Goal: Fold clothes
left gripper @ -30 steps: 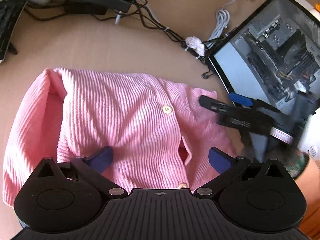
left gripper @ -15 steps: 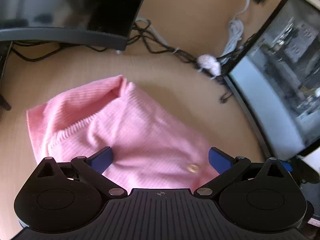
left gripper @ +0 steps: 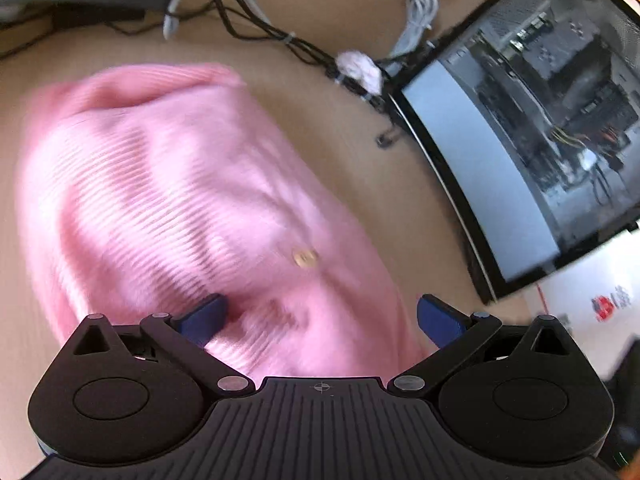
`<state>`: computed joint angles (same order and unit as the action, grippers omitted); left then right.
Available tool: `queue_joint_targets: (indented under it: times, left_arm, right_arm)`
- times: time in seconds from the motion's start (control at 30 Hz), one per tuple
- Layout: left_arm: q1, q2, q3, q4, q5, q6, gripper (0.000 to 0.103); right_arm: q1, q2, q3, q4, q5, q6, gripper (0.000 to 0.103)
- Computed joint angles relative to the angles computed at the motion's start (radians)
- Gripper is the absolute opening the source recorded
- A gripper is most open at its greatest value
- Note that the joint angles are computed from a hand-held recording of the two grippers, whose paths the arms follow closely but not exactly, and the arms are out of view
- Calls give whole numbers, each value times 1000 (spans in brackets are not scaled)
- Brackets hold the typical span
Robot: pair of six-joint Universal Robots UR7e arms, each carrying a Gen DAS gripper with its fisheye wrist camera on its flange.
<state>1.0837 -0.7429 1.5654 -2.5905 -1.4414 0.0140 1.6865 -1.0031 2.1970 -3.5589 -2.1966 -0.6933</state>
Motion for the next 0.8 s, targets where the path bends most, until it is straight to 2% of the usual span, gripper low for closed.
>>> queue_joint_targets:
  times: [0.1, 0.2, 0.27, 0.37, 0.57, 0.73, 0.77, 0.8]
  left_arm:
    - [-11, -25, 25, -40, 45, 15, 103]
    - [-30, -80, 95, -123, 101, 64, 103]
    - [-53, -111, 157, -202, 198, 145, 103]
    - [-85, -129, 222, -275, 337, 271, 103]
    - [-125, -45, 246, -421, 537, 476, 103]
    - [-129, 39, 213, -593, 737, 599, 103]
    - [-124, 31, 210, -592, 745, 586, 103]
    - [-119, 7, 215, -562, 718, 549, 103]
  right_arm:
    - [14, -41, 10, 16, 61, -4, 103]
    - [15, -43, -7, -55, 46, -12, 103]
    - [10, -15, -29, -124, 14, -37, 103]
    - [-1, 14, -56, -157, 11, -39, 103]
    - [8, 93, -122, -147, 26, -39, 103]
    - [8, 135, -170, -114, 3, -101, 103]
    - [5, 132, -174, -100, 11, -96, 103]
    - [2, 128, -180, -86, 24, -86, 103]
